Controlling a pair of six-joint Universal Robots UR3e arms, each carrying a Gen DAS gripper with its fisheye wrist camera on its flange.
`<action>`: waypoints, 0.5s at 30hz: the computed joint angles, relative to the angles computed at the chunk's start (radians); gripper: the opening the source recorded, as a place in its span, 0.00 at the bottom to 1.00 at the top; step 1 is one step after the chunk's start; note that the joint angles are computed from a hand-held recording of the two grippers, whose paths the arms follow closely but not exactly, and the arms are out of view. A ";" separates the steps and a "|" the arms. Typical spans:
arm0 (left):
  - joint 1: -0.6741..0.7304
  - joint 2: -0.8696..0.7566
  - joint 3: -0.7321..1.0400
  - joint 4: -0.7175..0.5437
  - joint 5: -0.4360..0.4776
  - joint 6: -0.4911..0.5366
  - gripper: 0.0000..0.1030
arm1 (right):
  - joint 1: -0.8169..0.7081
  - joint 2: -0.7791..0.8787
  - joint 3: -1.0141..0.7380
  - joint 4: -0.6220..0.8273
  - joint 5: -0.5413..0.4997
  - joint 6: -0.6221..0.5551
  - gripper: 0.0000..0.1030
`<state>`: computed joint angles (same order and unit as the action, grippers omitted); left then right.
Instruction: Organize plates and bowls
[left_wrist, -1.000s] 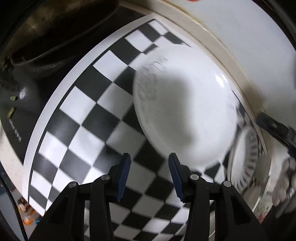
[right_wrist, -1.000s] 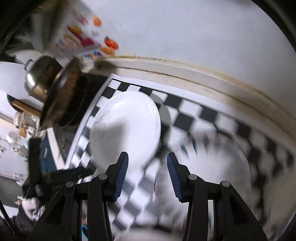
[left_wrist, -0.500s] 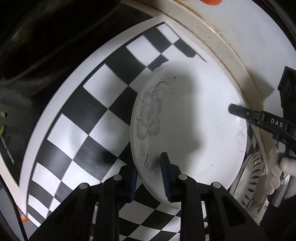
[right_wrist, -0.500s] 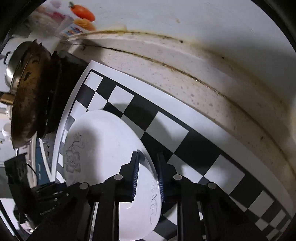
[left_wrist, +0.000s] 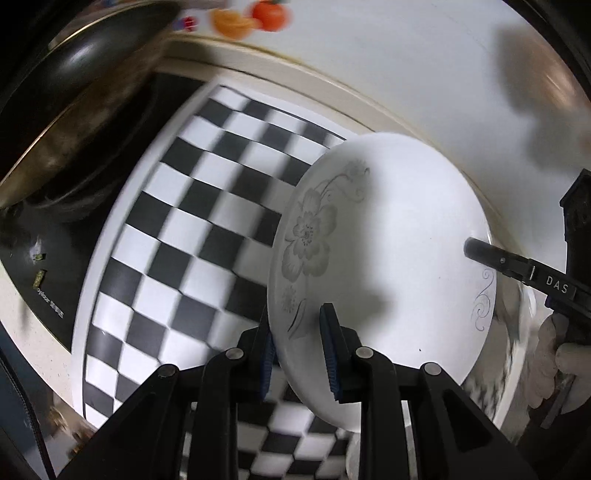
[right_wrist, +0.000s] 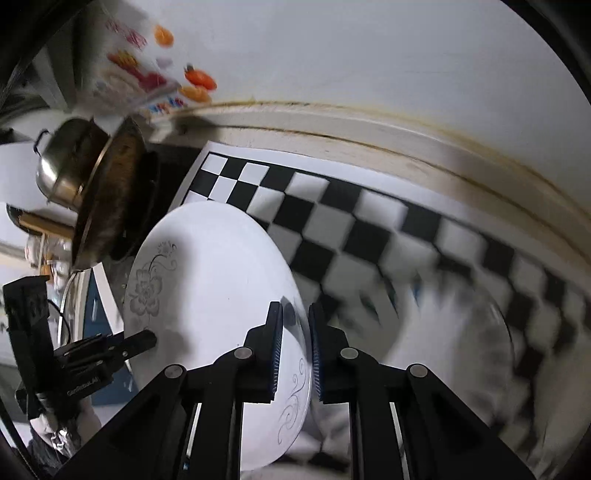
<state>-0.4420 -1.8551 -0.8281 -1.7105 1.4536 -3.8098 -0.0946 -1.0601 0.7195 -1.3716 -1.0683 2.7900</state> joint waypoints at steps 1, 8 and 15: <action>-0.016 -0.020 0.048 -0.026 -0.006 0.014 0.21 | -0.030 -0.085 0.105 -0.019 0.001 -0.007 0.16; -0.186 -0.193 0.331 -0.142 -0.040 0.064 0.20 | -0.397 -0.749 0.797 0.038 0.034 -0.189 0.16; -0.307 -0.340 0.418 -0.141 -0.099 0.090 0.21 | -1.073 -1.234 1.051 0.578 -0.061 -0.717 0.16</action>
<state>-0.7491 -2.1951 -0.4105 -1.8520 1.3549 -3.7195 -1.1673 -2.2944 1.7706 -0.7933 -1.1290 2.0733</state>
